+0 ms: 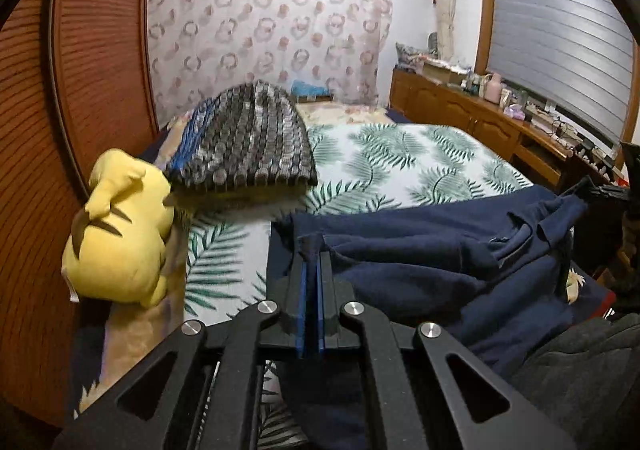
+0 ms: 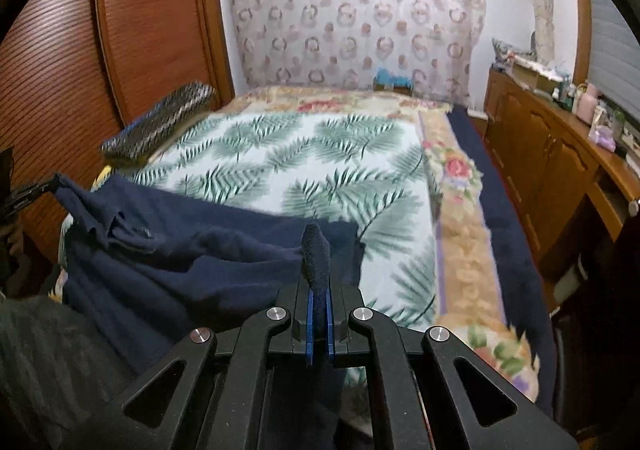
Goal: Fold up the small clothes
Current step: 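Lift the gripped shirt and fold it over with both grippers, then open them, then grasp the folded navy shirt's edge with both grippers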
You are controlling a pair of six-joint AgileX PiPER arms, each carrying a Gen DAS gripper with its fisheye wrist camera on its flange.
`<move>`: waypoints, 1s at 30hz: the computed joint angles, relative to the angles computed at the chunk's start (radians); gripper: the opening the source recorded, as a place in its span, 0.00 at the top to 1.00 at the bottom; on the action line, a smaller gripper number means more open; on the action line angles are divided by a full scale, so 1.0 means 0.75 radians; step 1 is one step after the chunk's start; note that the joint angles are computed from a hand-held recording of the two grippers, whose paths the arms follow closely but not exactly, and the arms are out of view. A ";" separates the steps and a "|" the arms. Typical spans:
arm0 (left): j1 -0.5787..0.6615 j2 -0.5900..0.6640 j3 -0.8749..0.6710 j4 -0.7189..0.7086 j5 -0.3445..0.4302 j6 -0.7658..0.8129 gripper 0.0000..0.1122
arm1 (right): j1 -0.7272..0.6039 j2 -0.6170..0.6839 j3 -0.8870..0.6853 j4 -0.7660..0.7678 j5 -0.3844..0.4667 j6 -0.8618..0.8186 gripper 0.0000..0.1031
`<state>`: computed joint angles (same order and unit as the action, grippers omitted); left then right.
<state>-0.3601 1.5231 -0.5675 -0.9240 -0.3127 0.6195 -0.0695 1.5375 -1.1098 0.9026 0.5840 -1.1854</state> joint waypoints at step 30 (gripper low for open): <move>0.285 0.495 -0.461 0.129 0.238 0.021 0.33 | 0.186 0.609 -0.690 -0.450 0.018 0.513 0.45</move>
